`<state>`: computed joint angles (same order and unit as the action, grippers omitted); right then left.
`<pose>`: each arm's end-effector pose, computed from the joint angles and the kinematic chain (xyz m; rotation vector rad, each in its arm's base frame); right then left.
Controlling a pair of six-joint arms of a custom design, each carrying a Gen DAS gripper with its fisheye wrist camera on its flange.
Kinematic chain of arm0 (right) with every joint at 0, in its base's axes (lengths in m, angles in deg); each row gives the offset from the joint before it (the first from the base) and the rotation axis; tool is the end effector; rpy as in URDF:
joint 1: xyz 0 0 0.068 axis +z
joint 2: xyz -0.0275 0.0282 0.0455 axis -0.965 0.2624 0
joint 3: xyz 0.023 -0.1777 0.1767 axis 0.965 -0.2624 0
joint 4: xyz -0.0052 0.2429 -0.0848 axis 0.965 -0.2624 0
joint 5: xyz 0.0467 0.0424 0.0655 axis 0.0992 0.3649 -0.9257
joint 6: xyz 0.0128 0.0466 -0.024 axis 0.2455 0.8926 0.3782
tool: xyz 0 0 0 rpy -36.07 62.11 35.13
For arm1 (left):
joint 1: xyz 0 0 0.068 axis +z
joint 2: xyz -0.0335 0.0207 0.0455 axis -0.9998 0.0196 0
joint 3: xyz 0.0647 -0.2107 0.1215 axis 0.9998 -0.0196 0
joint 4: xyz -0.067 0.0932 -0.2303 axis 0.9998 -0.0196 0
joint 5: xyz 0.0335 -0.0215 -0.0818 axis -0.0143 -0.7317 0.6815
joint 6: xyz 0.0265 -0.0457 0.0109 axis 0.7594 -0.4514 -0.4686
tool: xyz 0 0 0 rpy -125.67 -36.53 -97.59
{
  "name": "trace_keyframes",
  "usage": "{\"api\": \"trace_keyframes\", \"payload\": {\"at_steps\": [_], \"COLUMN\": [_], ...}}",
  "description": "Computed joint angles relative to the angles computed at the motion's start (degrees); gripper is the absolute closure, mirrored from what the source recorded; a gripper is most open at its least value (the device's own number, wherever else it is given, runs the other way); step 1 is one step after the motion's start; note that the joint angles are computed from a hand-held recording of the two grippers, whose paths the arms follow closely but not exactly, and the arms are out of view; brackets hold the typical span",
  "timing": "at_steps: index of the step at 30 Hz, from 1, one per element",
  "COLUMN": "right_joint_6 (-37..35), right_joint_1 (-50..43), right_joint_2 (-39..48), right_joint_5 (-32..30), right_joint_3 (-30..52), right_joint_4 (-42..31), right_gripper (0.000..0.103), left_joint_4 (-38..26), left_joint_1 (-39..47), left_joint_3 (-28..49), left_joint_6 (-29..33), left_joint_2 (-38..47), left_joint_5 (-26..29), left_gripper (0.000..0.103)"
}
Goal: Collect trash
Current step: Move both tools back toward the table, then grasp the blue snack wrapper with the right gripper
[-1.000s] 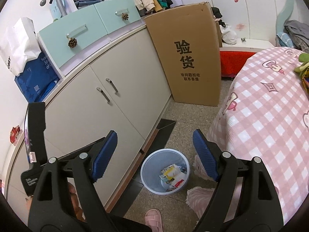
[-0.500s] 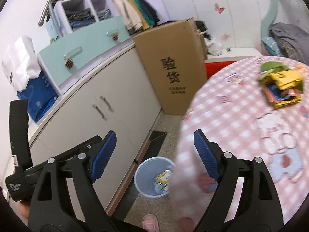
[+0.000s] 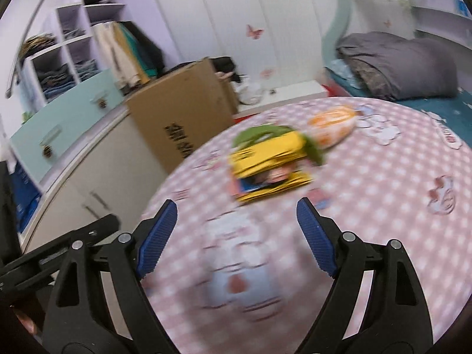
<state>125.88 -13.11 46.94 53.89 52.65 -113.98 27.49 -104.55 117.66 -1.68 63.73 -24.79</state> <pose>0.1598 0.2354 0.1991 0.9083 2.0002 -0.0202 0.3258 -0.1073 0.2105 0.6564 2.3587 -0.6167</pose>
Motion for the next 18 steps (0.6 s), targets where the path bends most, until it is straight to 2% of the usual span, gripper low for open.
{"api": "trace_keyframes", "payload": {"at_steps": [2,5,11,18], "right_joint_6": [-4.00,-14.07,-30.82,-37.25], "right_joint_1": [-1.95,-6.67,-14.53,-19.22], "right_joint_2": [-4.16,-8.01,-6.81,-7.73], "right_joint_5": [-1.42,-4.99,-11.93,-14.23], "right_joint_3": [-4.87,-9.44,-10.91,-14.04], "right_joint_4": [3.64,10.40,19.22,26.32], "right_gripper": [0.021,0.021,0.021,0.021], "left_joint_4": [0.68,1.52,1.83,2.09], "left_joint_1": [-2.00,-4.25,-5.51,-5.62], "left_joint_3": [0.06,0.75,3.82,6.46], "left_joint_6": [-1.24,-2.31,-3.30,-3.64], "left_joint_2": [0.38,1.67,5.03,8.20], "left_joint_5": [-1.01,-2.54,-3.80,-4.28], "left_gripper": [0.040,0.039,0.039,0.038]}}
